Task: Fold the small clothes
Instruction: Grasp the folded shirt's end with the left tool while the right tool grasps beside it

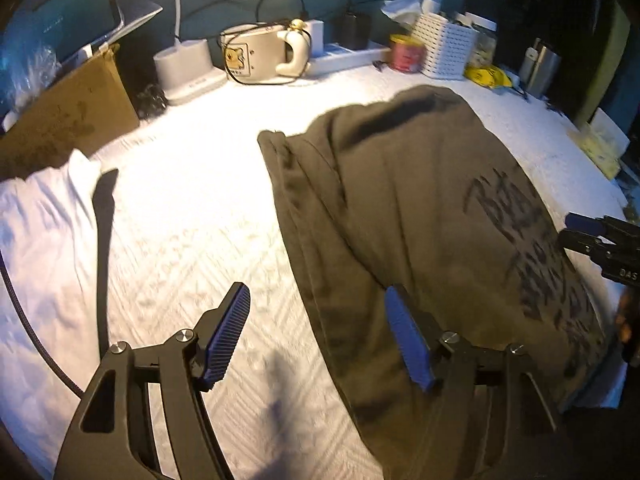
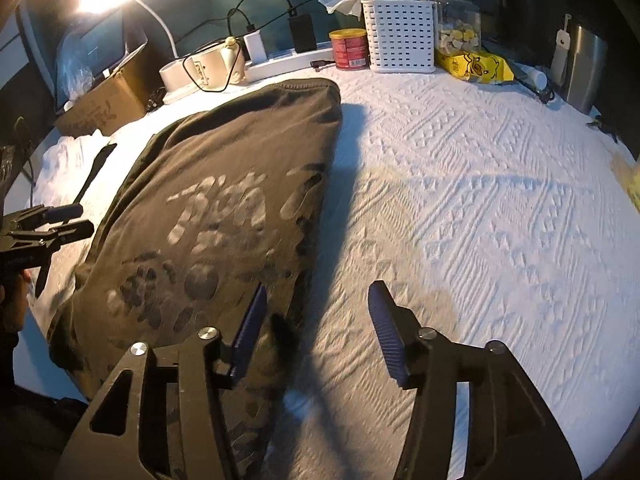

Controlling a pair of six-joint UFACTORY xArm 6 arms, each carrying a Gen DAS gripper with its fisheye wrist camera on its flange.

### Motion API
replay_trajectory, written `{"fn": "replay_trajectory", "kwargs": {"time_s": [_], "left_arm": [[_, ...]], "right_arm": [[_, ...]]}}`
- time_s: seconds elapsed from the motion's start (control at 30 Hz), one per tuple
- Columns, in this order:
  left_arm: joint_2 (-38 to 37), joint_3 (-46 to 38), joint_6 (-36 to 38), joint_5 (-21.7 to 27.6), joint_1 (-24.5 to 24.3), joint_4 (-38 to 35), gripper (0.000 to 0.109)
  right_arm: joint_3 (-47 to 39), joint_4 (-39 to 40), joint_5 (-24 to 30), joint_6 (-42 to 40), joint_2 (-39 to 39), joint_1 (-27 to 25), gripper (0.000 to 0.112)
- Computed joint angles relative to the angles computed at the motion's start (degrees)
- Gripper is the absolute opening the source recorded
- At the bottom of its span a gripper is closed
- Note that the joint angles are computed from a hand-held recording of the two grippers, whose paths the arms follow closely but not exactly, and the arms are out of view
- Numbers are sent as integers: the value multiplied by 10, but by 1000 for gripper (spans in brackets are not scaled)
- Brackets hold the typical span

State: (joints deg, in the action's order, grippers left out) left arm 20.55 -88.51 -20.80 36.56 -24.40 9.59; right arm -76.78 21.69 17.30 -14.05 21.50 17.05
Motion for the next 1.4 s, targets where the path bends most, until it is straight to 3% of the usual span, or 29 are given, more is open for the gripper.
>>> {"fn": "replay_trajectory", "kwargs": {"time_s": [0.37, 0.63, 0.87, 0.97, 1.07, 1.23, 1.4], "left_arm": [[61, -81, 51, -18, 9, -91, 70], [136, -176, 42, 12, 29, -111, 70], [189, -236, 79, 10, 49, -186, 71], [205, -262, 103, 20, 46, -209, 83], [221, -289, 168, 38, 37, -256, 85], [244, -324, 166, 51, 17, -202, 92], [261, -348, 176, 51, 8, -203, 92]], "right_arm": [[-127, -27, 36, 2, 74, -10, 57], [-237, -27, 80, -7, 144, -15, 57], [-354, -29, 119, 9, 217, -29, 57], [-412, -39, 144, 29, 254, -33, 57], [-461, -23, 170, 25, 286, -36, 57], [-540, -7, 211, 13, 336, -33, 57], [-611, 42, 237, -28, 379, -29, 57]]}}
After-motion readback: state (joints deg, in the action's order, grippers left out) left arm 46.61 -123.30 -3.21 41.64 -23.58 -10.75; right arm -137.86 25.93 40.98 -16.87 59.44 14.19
